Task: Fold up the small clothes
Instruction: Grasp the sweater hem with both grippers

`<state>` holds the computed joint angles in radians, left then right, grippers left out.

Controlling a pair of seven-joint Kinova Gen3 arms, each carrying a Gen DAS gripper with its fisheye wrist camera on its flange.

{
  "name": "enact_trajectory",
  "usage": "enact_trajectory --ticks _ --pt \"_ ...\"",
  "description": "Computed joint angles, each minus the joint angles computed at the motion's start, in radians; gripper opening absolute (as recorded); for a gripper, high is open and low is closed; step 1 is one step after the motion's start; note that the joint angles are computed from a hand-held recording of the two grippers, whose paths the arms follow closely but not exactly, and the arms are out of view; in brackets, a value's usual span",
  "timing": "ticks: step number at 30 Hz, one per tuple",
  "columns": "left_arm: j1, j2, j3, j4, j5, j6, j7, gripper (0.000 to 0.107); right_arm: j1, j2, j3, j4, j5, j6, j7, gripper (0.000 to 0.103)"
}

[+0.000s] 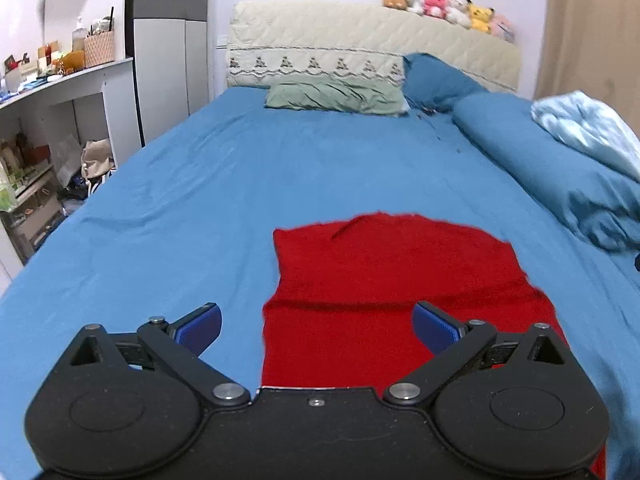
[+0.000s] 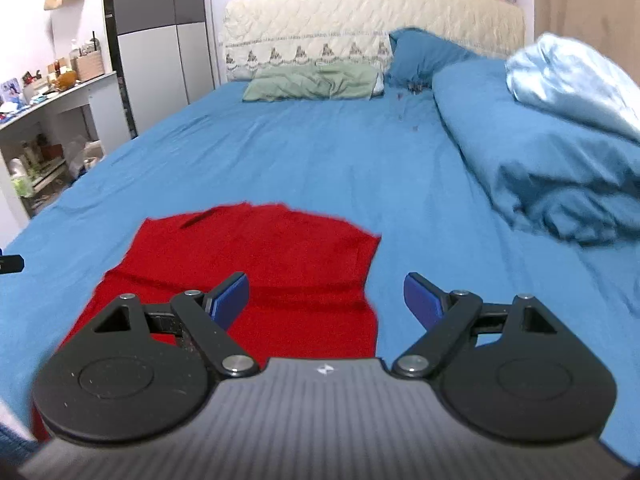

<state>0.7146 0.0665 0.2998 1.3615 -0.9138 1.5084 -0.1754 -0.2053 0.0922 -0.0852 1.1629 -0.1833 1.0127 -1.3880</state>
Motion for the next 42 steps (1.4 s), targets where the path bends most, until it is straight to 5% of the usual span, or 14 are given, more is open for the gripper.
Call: enact_trajectory --ticks 8,18,22,30,37,39,42 --pt "0.034 -0.078 0.084 0.163 0.154 -0.018 0.201 0.102 0.025 -0.191 0.016 0.249 -0.014 0.142 0.001 0.099" --pt "0.013 -0.063 0.103 0.35 0.298 -0.165 0.382 0.074 -0.007 -0.301 -0.059 0.532 0.114 0.111 -0.234 0.087" --pt "0.025 -0.043 0.093 0.373 0.303 -0.19 0.401 0.064 -0.03 -0.299 -0.087 0.554 0.171 0.102 -0.301 0.081" --pt "0.049 -0.029 0.071 0.397 0.316 -0.214 0.402 0.063 -0.062 -0.276 -0.085 0.566 0.208 0.096 -0.355 0.065" --pt "0.053 -0.035 0.072 0.395 0.319 -0.226 0.407 0.019 -0.063 -0.284 -0.054 0.569 0.174 0.096 -0.32 0.038" --pt "0.052 -0.029 0.073 0.385 0.32 -0.215 0.391 0.014 -0.059 -0.282 -0.048 0.566 0.166 0.099 -0.313 0.024" --pt "0.056 -0.029 0.073 0.373 0.32 -0.198 0.381 0.008 -0.052 -0.287 -0.035 0.561 0.146 0.099 -0.299 0.022"
